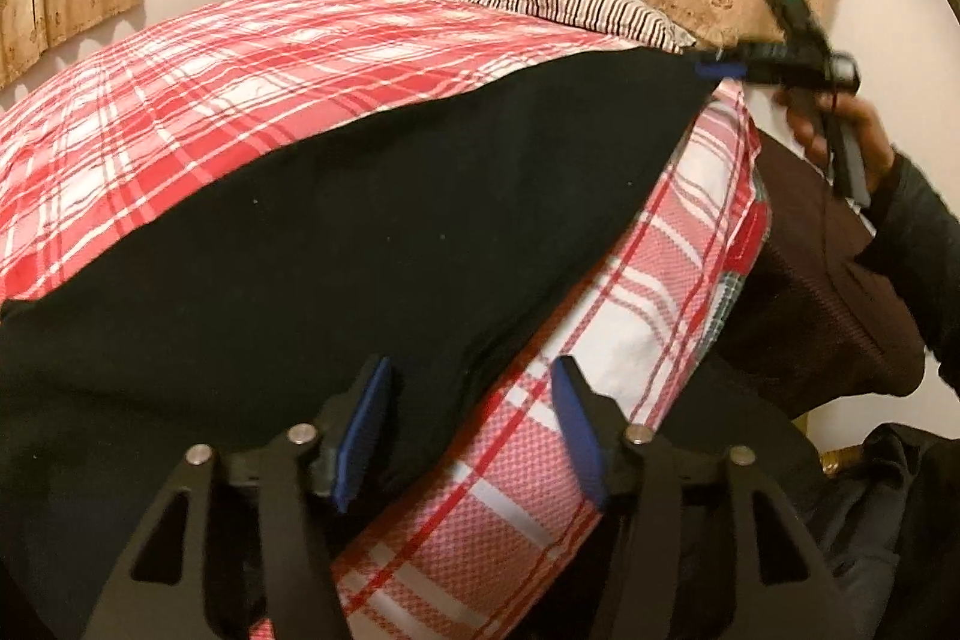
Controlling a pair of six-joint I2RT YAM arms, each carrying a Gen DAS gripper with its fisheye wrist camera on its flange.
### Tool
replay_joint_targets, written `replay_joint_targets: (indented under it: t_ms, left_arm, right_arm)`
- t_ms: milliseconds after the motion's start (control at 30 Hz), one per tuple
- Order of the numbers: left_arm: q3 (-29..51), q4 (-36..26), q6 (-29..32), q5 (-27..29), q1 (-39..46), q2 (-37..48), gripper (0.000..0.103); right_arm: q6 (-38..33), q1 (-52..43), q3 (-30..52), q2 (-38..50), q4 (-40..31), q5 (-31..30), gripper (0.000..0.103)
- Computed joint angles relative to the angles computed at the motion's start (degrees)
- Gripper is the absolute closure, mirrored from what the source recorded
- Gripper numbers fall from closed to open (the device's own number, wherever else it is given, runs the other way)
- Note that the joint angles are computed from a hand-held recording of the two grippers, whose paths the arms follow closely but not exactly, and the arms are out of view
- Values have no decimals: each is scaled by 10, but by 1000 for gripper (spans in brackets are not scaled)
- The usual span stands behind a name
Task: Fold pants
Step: 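Open both tools to release the pants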
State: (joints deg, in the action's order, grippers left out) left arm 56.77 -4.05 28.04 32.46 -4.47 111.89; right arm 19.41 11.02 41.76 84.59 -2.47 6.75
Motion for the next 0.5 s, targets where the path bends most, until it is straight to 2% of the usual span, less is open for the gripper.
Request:
replay_joint_targets:
  t_ms: [100,233,333,433,500]
  left_arm:
    - [-8,-20,16,15,16,-21,44]
    - [-21,-19,29,21,71,-48,44]
    - [-19,-20,34,16,120,-51,44]
    - [-15,-3,27,-3,174,-47,44]
    - [-12,7,30,-22,209,-37,43]
  right_arm:
    - [-4,25,0,31,1,60,33]
    - [15,81,33,31,-50,117,33]
    - [4,145,72,49,-56,98,33]
    - [-25,218,148,123,-58,74,33]
    - [-40,253,204,187,-55,32,33]
